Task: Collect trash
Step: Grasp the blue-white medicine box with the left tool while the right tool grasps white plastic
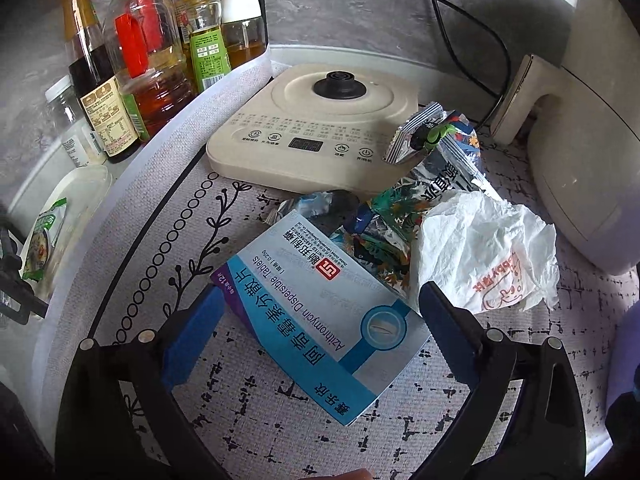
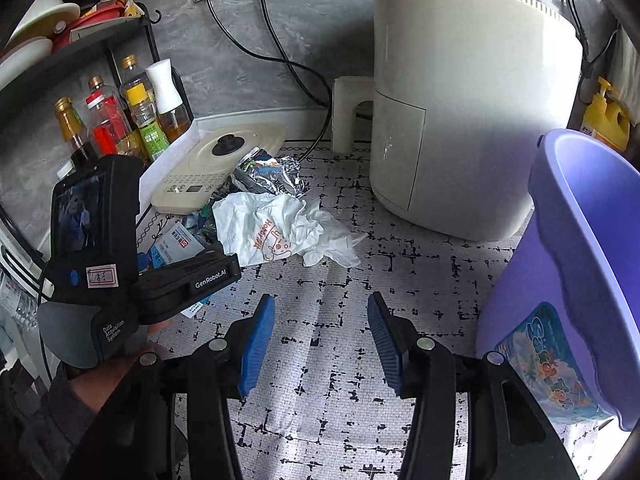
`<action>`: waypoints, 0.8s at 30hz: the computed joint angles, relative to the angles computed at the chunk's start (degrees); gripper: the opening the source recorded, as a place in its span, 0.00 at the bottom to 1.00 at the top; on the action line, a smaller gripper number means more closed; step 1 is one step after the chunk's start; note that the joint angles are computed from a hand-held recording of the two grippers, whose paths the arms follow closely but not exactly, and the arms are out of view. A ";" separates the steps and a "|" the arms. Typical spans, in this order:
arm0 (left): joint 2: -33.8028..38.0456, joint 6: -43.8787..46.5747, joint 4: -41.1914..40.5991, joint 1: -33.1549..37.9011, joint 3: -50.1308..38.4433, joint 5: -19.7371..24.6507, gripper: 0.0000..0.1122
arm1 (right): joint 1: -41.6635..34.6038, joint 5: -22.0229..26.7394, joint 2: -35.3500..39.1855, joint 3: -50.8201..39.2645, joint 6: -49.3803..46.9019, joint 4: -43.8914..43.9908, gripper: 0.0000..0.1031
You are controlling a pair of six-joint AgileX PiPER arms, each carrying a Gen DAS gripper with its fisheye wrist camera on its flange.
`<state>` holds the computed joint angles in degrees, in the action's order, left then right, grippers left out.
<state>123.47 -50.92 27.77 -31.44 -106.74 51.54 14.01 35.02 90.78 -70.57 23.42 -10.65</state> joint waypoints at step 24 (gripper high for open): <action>-9.10 -0.69 -0.97 6.52 13.80 -11.71 0.57 | 1.71 -3.02 12.50 -11.33 0.18 2.86 0.43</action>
